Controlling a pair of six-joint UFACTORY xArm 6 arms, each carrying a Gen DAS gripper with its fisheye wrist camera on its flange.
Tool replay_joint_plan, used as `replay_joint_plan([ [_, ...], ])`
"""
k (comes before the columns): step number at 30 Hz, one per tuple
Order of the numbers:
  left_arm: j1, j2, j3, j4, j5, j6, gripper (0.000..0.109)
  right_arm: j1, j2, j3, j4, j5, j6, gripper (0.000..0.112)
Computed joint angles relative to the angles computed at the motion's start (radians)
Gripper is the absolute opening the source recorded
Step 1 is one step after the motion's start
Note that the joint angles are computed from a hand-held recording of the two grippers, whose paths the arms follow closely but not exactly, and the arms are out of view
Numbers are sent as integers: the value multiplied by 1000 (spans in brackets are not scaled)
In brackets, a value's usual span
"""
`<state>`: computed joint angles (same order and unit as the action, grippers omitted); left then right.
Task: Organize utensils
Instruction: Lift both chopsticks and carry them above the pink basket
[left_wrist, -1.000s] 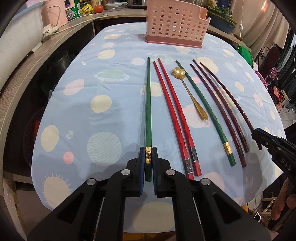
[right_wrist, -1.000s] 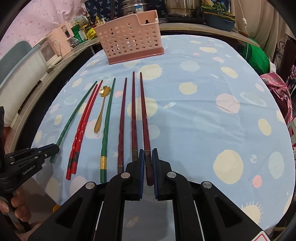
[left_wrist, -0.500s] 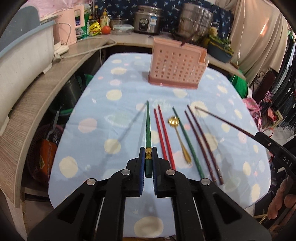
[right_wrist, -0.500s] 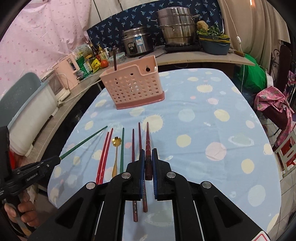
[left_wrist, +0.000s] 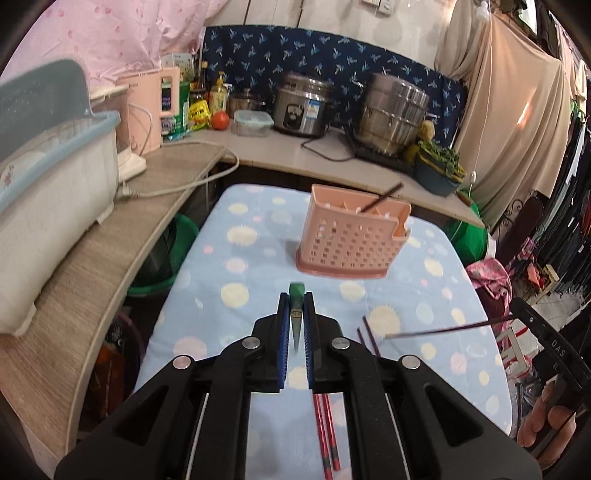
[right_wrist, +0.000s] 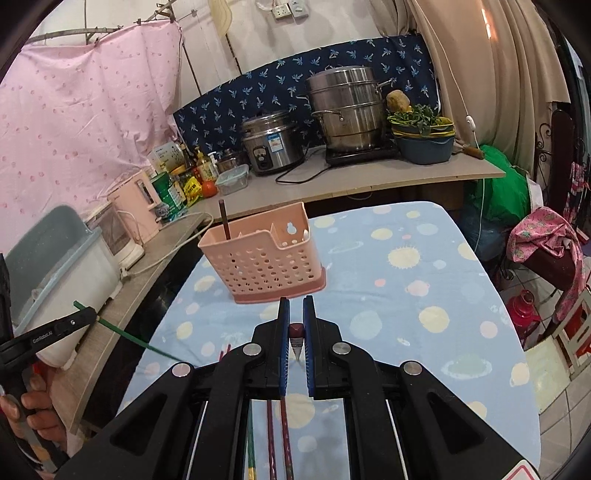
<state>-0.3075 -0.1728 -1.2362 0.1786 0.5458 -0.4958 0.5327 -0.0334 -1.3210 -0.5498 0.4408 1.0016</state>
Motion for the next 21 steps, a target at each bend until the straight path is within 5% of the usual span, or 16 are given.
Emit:
replay_joint_plan([
  [13,29,205,-374,18,-1,36,7,-57,177,-326,10,-27,-47,7],
  [21,26,444,-794,54,43,37,7,-82,445,-804,77,36,-141,7],
])
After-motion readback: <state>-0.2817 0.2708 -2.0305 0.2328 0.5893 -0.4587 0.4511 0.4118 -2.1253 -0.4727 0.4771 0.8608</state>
